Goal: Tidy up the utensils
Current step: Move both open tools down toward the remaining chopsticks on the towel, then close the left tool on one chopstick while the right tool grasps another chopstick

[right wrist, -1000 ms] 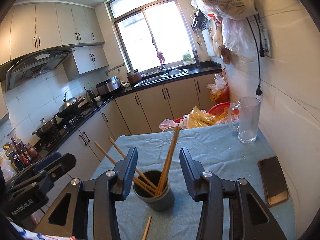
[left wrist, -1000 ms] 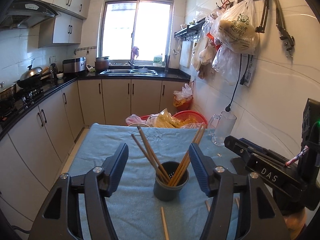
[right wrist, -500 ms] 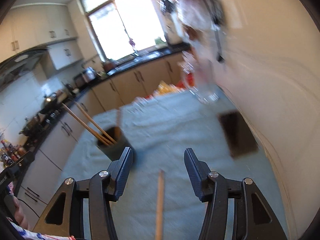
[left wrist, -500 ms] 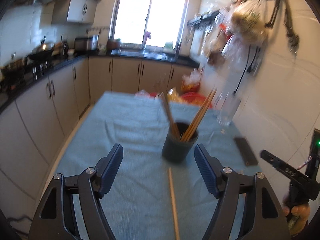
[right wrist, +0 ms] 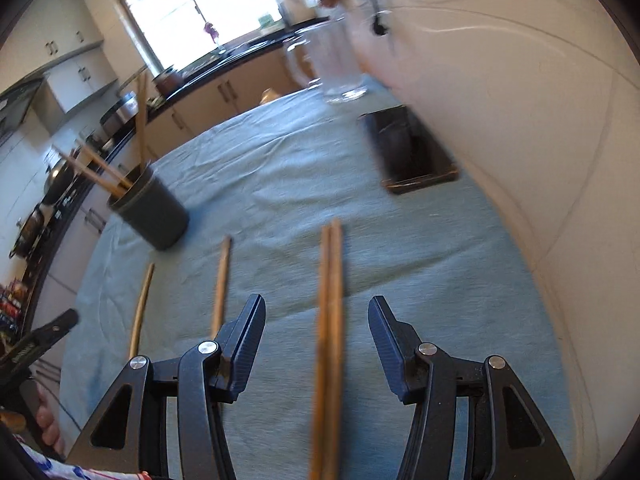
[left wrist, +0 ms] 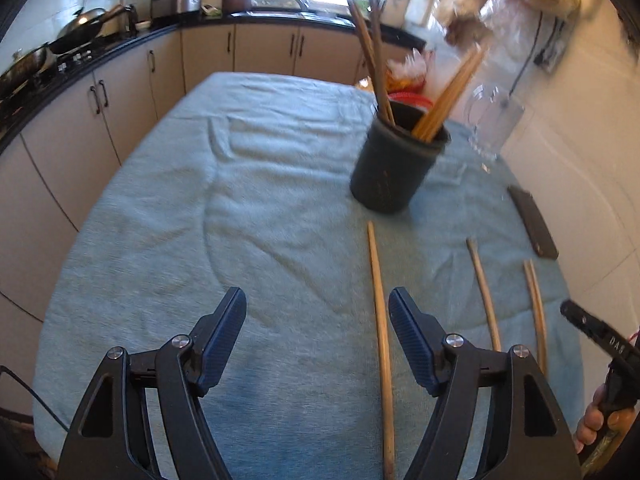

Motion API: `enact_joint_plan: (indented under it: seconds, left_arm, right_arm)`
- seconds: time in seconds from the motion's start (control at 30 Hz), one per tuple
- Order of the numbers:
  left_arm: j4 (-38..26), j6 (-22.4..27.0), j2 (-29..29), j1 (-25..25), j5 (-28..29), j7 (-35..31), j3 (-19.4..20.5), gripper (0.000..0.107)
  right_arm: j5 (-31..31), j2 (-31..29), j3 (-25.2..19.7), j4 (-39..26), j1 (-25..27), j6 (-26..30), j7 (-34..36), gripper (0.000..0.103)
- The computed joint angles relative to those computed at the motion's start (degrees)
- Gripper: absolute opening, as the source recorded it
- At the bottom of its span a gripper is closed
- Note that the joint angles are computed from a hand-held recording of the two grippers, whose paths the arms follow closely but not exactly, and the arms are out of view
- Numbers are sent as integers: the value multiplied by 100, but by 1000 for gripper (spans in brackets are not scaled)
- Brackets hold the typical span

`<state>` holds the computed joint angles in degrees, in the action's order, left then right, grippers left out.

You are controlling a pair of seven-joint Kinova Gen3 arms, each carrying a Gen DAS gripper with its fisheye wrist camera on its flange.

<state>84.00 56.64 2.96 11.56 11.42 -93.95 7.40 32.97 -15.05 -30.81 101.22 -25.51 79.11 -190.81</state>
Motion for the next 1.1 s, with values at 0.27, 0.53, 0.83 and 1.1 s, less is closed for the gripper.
enact_joint_plan:
  seconds: [0.27, 0.53, 0.83, 1.1]
  left_arm:
    - [-335, 221, 446, 293, -281, -109, 169, 73]
    - [-1209, 588, 1197, 541, -343, -65, 215, 55]
    - [-2189, 1240, 2007, 798, -537, 136, 125, 36]
    - [-2181, 1011, 2064, 850, -566, 188, 88, 36]
  right_arm:
    - [-19, 428, 422, -118, -215, -653, 485, 56]
    - [-327, 1225, 1151, -734, -438, -1048, 1792, 55]
    - [-741, 1789, 1830, -1232, -431, -971, 2673, 41]
    - [-313, 2328, 2015, -1814, -779, -223, 2802, 28]
